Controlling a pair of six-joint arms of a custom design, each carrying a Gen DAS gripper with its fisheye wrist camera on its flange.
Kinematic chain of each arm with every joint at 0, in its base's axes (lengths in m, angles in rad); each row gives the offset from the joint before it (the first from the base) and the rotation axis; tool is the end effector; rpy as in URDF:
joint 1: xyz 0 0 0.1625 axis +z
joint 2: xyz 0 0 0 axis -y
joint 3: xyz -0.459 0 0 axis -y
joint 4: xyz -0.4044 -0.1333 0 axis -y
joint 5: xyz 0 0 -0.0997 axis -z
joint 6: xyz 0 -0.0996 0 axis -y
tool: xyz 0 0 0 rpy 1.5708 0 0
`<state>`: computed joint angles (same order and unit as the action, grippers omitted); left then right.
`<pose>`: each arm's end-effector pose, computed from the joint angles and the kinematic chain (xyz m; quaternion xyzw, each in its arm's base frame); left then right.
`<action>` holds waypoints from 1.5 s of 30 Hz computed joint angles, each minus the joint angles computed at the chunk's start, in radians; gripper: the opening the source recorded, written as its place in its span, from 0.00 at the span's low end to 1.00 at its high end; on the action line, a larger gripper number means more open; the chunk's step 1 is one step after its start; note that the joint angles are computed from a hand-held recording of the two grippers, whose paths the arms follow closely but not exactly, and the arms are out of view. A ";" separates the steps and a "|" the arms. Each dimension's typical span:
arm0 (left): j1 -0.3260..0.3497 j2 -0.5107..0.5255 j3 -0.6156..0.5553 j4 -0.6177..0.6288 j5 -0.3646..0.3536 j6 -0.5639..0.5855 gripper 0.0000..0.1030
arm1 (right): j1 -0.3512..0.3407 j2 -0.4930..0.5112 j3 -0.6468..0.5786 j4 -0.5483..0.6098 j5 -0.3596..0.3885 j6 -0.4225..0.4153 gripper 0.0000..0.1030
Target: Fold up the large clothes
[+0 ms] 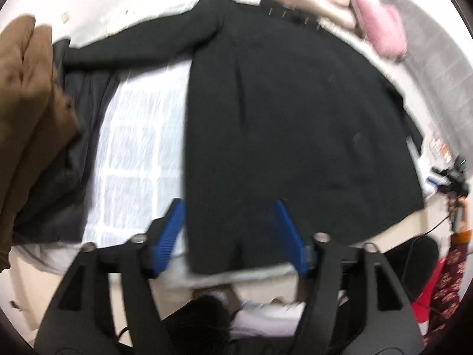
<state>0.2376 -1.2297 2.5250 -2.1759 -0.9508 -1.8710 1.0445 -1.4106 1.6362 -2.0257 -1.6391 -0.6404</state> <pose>-0.2357 -0.2538 0.0799 -0.1386 0.8914 -0.2970 0.3130 -0.1855 -0.5711 0.4511 0.0527 -0.9915 0.0767 0.0913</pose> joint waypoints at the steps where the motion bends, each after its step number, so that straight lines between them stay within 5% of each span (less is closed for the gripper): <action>1: 0.004 0.006 -0.011 -0.003 0.036 0.005 0.76 | -0.002 0.014 -0.015 -0.020 0.018 0.030 0.68; 5: 0.081 0.074 -0.063 -0.080 0.140 0.063 0.80 | -0.009 0.099 -0.097 -0.117 0.034 0.153 0.68; 10: 0.246 0.207 -0.140 -0.401 0.167 0.315 0.81 | 0.001 0.213 -0.181 -0.197 0.054 0.286 0.68; 15: 0.243 0.289 -0.214 -0.432 0.313 0.383 0.81 | 0.013 0.299 -0.239 -0.338 0.103 0.415 0.69; 19: 0.329 0.368 -0.268 -0.563 0.374 0.487 0.81 | 0.066 0.359 -0.264 -0.447 0.013 0.423 0.66; 20: 0.353 0.387 -0.282 -0.601 0.372 0.524 0.81 | 0.083 0.372 -0.269 -0.487 -0.026 0.399 0.63; 22: 0.403 0.426 -0.317 -0.658 0.375 0.588 0.81 | 0.103 0.390 -0.289 -0.527 -0.090 0.353 0.23; 24: 0.440 0.447 -0.350 -0.663 0.367 0.634 0.81 | 0.119 0.408 -0.330 -0.546 -0.122 0.302 0.12; 32: 0.523 0.549 -0.450 -0.757 0.416 0.874 0.81 | 0.232 0.555 -0.515 -0.899 -0.317 -0.022 0.09; 35: 0.547 0.590 -0.452 -0.869 0.396 0.951 0.81 | 0.270 0.678 -0.661 -1.002 -0.392 -0.181 0.09; 38: 0.575 0.607 -0.465 -0.849 0.364 0.958 0.81 | 0.284 0.805 -0.810 -1.067 -0.491 -0.330 0.09; 42: 0.578 0.638 -0.472 -0.834 0.399 0.996 0.81 | 0.268 0.943 -0.983 -1.067 -0.650 -0.425 0.17; 45: 0.567 0.656 -0.489 -0.743 0.435 1.008 0.92 | 0.248 1.065 -1.143 -1.183 -0.767 -0.591 0.29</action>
<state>0.8047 -0.5734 2.0363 -2.9188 -0.5159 -0.8629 1.2923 -0.3451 0.4931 -3.2087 -2.4061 -1.2311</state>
